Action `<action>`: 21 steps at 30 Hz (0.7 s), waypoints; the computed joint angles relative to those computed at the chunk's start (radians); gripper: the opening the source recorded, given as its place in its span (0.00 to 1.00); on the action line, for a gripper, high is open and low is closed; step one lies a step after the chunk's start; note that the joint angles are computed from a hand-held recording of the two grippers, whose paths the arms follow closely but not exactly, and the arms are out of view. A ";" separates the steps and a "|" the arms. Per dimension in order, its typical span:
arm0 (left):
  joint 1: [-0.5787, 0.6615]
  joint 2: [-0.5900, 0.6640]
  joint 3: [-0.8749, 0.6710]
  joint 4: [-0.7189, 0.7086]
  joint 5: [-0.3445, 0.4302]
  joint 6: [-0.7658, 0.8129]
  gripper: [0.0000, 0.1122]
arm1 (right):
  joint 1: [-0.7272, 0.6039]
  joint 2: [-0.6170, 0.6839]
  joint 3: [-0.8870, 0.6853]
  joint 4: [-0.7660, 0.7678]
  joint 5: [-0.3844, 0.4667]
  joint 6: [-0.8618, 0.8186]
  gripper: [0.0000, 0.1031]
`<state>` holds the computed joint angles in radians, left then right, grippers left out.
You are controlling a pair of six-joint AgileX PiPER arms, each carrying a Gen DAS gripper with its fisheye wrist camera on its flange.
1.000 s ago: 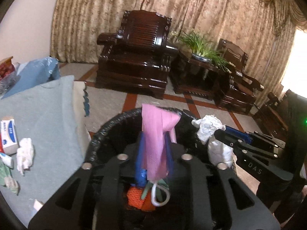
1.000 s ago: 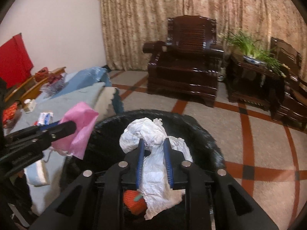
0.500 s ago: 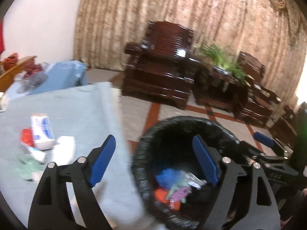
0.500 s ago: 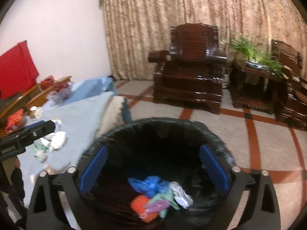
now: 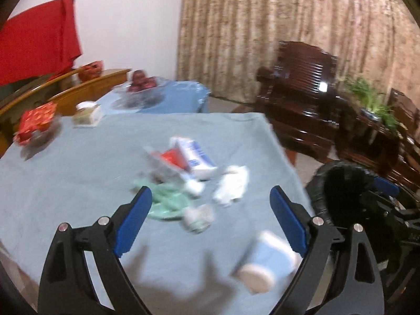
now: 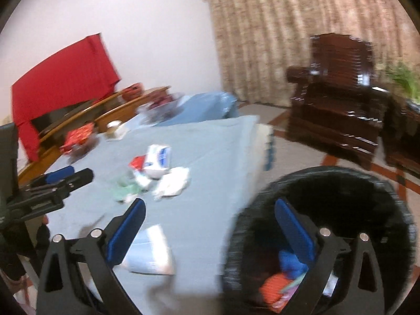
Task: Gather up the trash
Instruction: 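Move both open tools back over the table, then grasp the blue-and-white paper cup with the right tool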
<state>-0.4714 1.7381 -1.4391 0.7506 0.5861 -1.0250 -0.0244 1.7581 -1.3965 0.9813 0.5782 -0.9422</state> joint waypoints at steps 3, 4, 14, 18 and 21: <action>0.023 -0.042 0.070 0.035 0.007 -0.050 0.79 | 0.060 0.017 0.008 0.013 0.005 -0.012 0.94; 0.028 -0.057 0.099 0.051 0.001 -0.070 0.79 | 0.087 0.024 0.013 0.015 0.003 -0.023 0.94; 0.081 -0.121 0.262 0.108 -0.048 -0.171 0.79 | 0.205 0.103 0.024 -0.049 -0.037 -0.022 0.94; 0.088 -0.106 0.277 0.102 -0.061 -0.182 0.79 | 0.215 0.129 0.015 -0.084 -0.044 0.002 0.94; 0.088 -0.099 0.286 0.098 -0.066 -0.188 0.79 | 0.223 0.140 0.017 -0.110 -0.050 0.014 0.94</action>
